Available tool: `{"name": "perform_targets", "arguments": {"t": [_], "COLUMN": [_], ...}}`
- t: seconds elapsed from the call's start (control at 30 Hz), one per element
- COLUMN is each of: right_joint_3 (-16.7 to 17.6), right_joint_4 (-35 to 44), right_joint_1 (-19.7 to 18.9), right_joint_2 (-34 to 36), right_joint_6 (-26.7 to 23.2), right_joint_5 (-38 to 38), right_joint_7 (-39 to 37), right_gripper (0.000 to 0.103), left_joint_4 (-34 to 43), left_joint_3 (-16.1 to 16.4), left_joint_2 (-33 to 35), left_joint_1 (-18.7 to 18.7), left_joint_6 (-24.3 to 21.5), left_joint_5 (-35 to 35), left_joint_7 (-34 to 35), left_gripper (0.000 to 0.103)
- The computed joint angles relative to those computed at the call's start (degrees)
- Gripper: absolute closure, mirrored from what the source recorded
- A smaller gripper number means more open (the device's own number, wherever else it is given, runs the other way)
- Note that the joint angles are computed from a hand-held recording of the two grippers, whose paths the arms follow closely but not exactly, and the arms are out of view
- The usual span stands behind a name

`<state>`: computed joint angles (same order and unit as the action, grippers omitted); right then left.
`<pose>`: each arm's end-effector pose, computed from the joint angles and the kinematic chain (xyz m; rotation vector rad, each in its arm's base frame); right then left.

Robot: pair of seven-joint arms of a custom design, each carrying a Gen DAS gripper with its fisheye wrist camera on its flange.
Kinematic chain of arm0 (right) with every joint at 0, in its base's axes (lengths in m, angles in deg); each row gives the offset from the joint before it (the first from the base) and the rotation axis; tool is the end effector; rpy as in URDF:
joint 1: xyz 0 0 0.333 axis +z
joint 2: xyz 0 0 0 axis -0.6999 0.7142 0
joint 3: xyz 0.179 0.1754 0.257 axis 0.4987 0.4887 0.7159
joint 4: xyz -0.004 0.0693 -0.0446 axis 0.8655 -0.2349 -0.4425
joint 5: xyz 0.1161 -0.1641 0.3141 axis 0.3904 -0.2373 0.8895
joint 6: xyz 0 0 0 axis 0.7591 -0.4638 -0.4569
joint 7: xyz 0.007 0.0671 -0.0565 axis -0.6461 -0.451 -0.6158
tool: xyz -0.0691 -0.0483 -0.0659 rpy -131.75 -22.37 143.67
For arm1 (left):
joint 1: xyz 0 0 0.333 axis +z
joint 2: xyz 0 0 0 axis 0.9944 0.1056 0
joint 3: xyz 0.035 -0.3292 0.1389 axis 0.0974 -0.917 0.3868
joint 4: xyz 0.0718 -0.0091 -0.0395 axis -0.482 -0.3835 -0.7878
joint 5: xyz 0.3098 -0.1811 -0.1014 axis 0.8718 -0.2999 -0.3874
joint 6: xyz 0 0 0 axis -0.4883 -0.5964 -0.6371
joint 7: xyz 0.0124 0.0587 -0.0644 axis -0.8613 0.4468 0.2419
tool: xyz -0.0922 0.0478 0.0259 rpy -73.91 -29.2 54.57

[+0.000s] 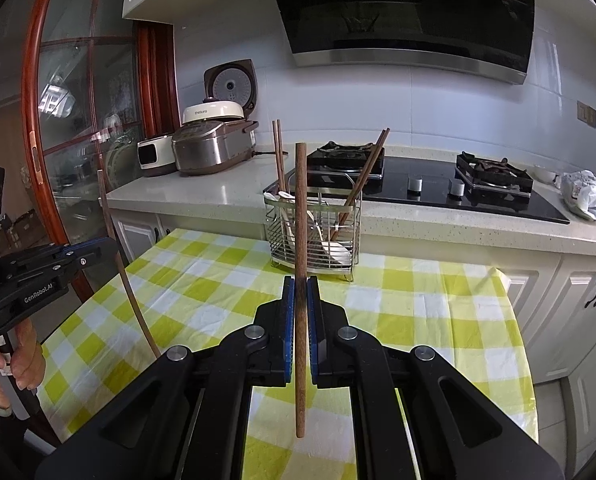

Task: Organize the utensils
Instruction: 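Lift both chopsticks upright and carry them toward the wire rack, then lower the chopsticks into the wire rack and open both tools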

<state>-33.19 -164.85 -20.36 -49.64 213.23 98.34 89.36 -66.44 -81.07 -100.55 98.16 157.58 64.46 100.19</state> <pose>0.4862 0.2142 0.5716 -1.8534 0.8864 -0.4440 0.3693 -0.1387 0.5921 -1.6883 1.3479 -0.8615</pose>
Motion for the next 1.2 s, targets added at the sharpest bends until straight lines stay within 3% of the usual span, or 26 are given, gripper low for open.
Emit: {"name": "perform_targets", "arguments": {"t": [0.37,0.63,0.87,1.2], "right_joint_3": [0.83,1.98,3.67,5.80], "right_joint_4": [7.50,15.38,23.43,36.04], "right_joint_1": [-0.59,-2.36,-3.65,-4.81], "right_joint_2": [5.50,10.84,16.07,24.29], "right_joint_6": [1.35,1.17,1.37,1.18], "right_joint_5": [-2.80,-8.16,-15.74,-31.63], "right_joint_7": [2.07,6.86,13.37,27.18], "right_gripper": [0.097,0.097,0.097,0.097], "left_joint_4": [7.38,15.43,24.76,39.30], "left_joint_3": [-0.09,2.19,5.53,10.96], "left_joint_2": [6.34,13.26,19.25,28.60], "left_joint_1": [2.78,1.95,-1.01,-7.88], "left_joint_6": [0.92,-0.63,-3.30,-9.92], "left_joint_5": [3.51,8.36,12.39,13.63], "left_joint_7": [-0.99,-3.26,-4.53,0.71], "left_gripper": [0.097,0.097,0.097,0.097]}}
